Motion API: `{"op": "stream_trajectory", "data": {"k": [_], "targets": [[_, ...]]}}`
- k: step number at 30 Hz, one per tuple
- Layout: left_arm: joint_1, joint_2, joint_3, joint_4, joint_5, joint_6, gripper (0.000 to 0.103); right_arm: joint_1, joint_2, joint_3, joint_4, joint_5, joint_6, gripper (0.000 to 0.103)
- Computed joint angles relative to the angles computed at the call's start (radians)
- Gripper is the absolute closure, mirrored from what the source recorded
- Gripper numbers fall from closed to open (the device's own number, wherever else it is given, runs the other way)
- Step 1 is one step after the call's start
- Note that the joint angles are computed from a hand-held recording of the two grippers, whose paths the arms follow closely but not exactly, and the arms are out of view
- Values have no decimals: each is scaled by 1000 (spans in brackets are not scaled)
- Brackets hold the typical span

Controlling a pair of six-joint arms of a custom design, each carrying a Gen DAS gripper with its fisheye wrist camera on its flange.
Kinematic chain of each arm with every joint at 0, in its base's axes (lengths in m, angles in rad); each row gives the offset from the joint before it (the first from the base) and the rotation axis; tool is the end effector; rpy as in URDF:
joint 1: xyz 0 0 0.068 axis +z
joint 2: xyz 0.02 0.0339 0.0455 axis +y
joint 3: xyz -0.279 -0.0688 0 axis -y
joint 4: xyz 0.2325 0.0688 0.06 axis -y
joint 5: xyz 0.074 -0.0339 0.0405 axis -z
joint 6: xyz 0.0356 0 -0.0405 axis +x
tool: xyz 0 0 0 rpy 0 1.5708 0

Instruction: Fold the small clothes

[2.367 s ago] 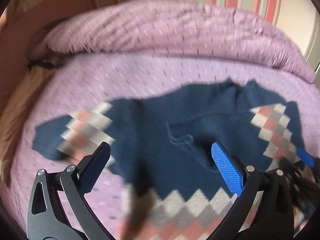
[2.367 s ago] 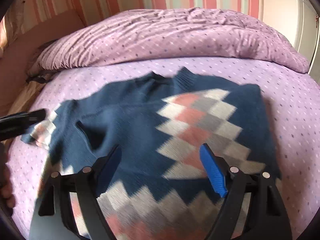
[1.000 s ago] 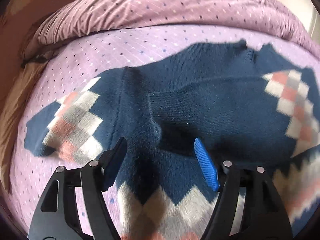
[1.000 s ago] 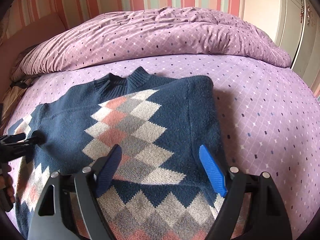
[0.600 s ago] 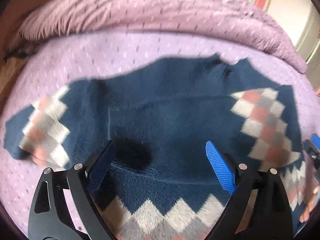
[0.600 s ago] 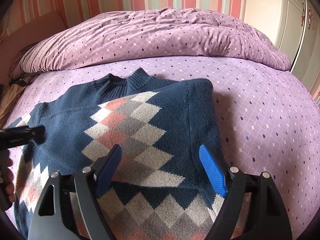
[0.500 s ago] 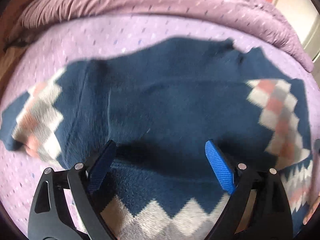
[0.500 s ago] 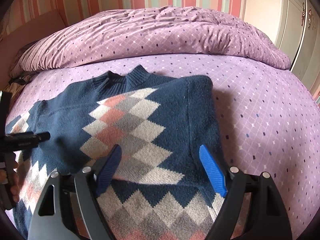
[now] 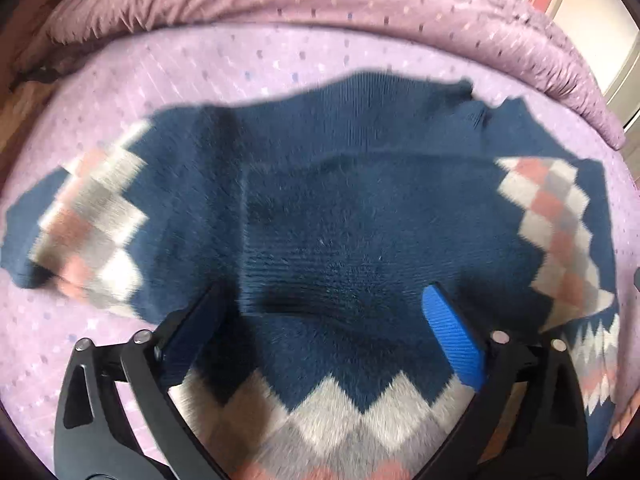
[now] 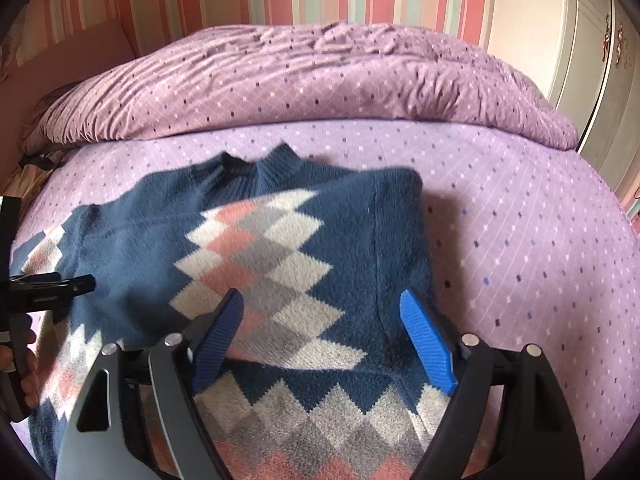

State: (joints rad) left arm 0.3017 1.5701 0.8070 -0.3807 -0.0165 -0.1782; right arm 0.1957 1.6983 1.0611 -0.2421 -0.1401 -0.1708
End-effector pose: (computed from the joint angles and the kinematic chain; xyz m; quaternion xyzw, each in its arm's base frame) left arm 0.2621 0.0822 0.1754 -0.2339 0.9488 0.0211 0.2110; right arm 0.3401 0.0725 0.2160 -0.1943 0.9185 0.0701 0.3372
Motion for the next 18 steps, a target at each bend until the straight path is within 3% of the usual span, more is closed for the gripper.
{"op": "stream_trajectory", "data": {"k": [3,5,7,13,18], "targets": [[3,-111,10,-73,-43,39,3,16,-44,-2,-7,3,15,20],[13,-195,8,-116,-87,87,3,36,-78,-14,0,24,28,9],[59,-275,3,-160,-94,158,3,56,-102,-24,5,52,46,7],[347,-469,-23,-256,43,386,3,149,-165,-55,-18,114,110,7],[601,-463,-9,-306,182,527,3,256,-240,-71,-69,153,185,7]]}}
